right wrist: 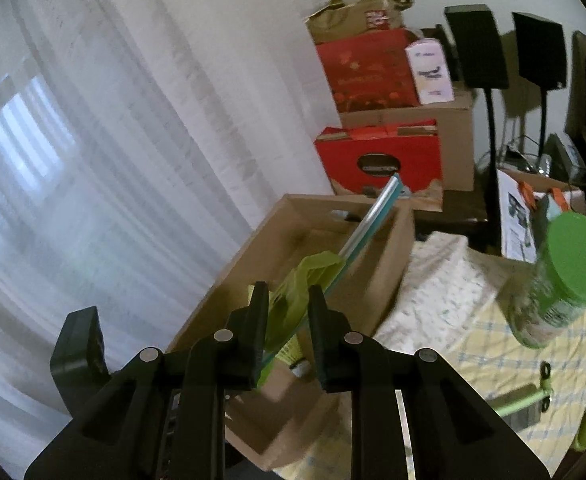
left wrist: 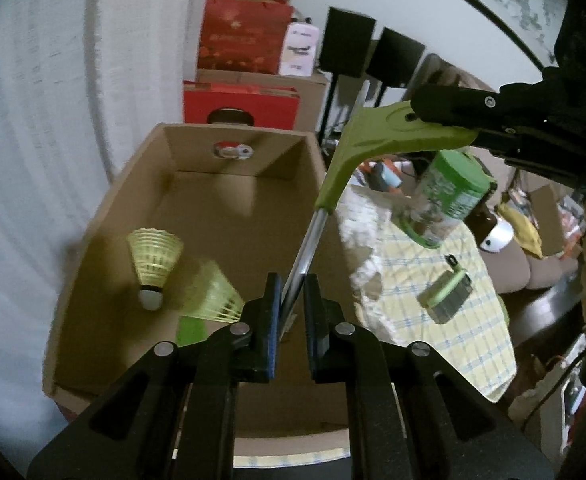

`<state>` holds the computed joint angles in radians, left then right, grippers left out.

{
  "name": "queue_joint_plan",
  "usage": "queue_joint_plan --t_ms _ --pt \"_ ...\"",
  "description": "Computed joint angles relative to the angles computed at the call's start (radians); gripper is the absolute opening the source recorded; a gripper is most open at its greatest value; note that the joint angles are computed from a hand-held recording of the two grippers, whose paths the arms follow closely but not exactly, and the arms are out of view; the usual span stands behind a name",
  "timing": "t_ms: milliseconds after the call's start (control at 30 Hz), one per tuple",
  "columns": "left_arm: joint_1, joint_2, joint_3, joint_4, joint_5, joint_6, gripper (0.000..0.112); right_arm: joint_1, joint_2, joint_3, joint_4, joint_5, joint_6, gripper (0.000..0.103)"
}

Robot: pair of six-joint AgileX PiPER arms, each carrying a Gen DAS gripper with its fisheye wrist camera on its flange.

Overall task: Organize objects
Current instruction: 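Lift the squeegee and carry it over the cardboard box with both tools, then open both tools dropping the squeegee into the box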

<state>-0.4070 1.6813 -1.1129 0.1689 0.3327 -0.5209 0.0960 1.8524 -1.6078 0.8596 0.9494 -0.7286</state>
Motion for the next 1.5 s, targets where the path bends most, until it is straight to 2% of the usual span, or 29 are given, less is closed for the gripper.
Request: queue_joint_plan --t_ms 333,500,700,800,867,933,1000,1367,1433,1500 --pt "0.146 -0.036 0.076 -0.061 -0.027 0.100 0.010 0.136 0.142 -0.164 -0.028 0.000 0.067 0.019" --pt "0.217 -0.040 0.107 -0.047 -0.032 0.117 0.010 0.188 0.227 -0.241 -0.015 0.007 0.065 0.019" --pt "0.258 -0.030 0.142 0.081 -0.043 0.016 0.009 0.230 0.338 -0.340 0.001 0.041 0.072 0.019" --pt "0.257 -0.025 0.152 0.186 -0.044 -0.076 0.001 0.244 0.376 -0.364 0.008 0.053 0.060 0.018" --pt "0.256 -0.017 0.154 0.211 -0.047 -0.096 0.001 0.253 0.397 -0.379 0.012 0.056 0.057 0.016" --pt "0.252 0.003 0.142 0.237 -0.037 -0.117 0.001 0.267 0.418 -0.400 -0.024 0.050 0.092 0.016" --pt "0.237 0.027 0.131 0.330 -0.015 -0.206 0.001 0.276 0.440 -0.425 -0.068 0.052 0.132 0.016" --pt "0.271 0.033 0.117 0.122 -0.033 -0.035 0.003 0.224 0.365 -0.279 -0.106 0.009 0.093 0.016" --pt "0.281 0.030 0.112 0.086 -0.034 -0.011 0.015 0.217 0.342 -0.241 -0.118 -0.009 0.082 0.016" --pt "0.287 0.026 0.113 0.073 -0.035 -0.002 0.018 0.217 0.324 -0.209 -0.145 -0.033 0.082 0.016"
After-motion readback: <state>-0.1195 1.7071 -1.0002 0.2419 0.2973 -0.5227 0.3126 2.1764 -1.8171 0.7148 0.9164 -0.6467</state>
